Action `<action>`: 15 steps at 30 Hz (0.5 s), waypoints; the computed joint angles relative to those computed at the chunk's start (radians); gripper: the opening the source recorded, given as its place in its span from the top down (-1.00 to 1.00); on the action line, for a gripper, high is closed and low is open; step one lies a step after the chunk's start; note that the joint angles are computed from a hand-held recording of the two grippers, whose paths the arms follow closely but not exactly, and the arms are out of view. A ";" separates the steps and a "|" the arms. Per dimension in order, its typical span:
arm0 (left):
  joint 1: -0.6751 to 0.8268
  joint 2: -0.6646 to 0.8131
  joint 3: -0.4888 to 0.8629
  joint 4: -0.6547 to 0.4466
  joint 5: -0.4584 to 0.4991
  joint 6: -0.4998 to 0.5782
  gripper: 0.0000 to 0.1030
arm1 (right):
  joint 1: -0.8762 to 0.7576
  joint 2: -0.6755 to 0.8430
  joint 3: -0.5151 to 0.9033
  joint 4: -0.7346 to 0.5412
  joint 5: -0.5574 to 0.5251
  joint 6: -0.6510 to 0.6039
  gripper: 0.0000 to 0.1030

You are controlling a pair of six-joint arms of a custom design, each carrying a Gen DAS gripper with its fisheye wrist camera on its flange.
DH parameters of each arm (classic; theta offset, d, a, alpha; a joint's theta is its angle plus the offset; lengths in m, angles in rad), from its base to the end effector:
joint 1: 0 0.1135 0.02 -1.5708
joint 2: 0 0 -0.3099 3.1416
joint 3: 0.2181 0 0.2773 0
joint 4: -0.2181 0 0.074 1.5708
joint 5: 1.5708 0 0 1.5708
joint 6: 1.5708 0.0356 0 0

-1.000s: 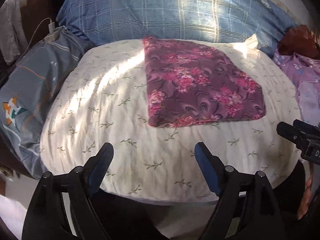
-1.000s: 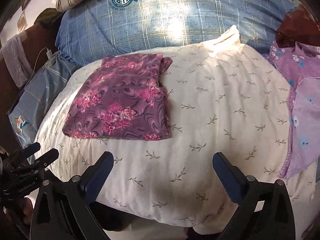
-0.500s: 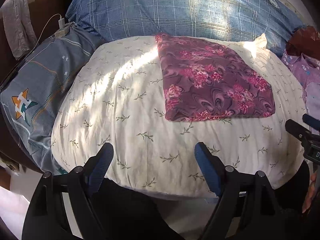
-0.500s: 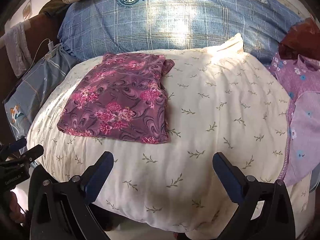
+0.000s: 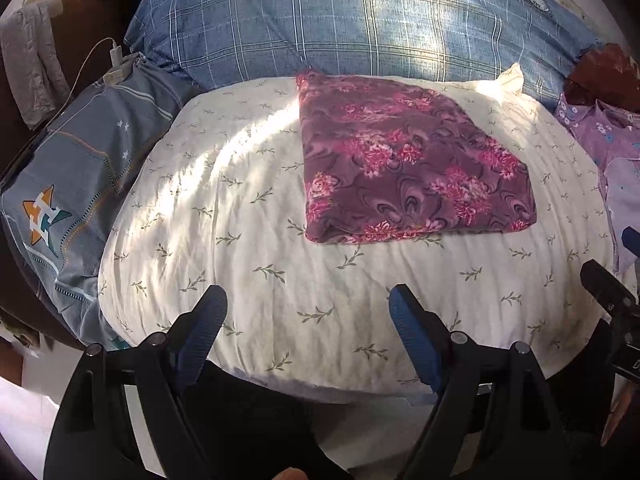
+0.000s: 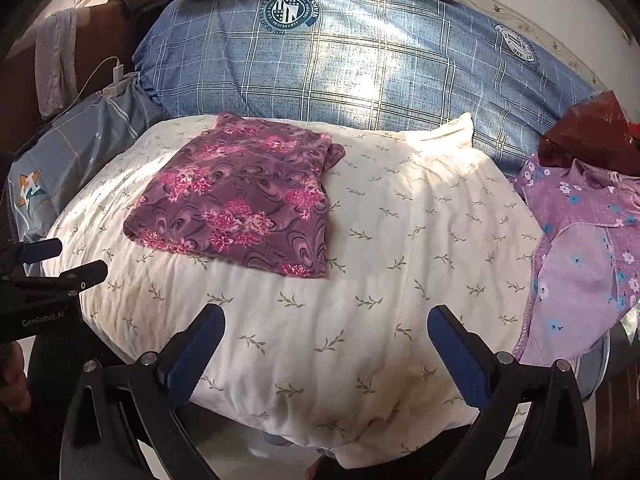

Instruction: Fold small clothes

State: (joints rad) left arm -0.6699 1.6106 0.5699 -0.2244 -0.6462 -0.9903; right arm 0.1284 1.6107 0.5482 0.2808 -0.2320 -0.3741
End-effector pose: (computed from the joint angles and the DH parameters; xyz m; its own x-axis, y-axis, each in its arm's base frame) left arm 0.2107 -0.1395 0.1222 -0.7057 -0.2927 -0.6452 -0.4311 0.9001 0.0633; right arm 0.2902 0.0457 0.1393 -0.5457 -0.4290 -0.7198 -0.5220 0.8460 -0.1086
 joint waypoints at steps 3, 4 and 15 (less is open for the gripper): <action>-0.017 -0.030 -0.019 0.009 -0.001 -0.008 -0.62 | -0.002 -0.020 0.000 -0.029 -0.005 0.004 -0.98; -0.022 -0.039 -0.025 0.015 -0.003 -0.009 -0.62 | -0.004 -0.028 -0.004 -0.031 -0.006 0.003 -0.98; -0.058 -0.052 -0.023 0.025 -0.026 0.015 -0.62 | -0.034 -0.058 -0.002 -0.074 -0.016 -0.005 -0.98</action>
State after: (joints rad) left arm -0.7280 1.5589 0.5468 -0.1999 -0.6721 -0.9756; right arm 0.0948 1.5530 0.5464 0.2065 -0.2477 -0.3789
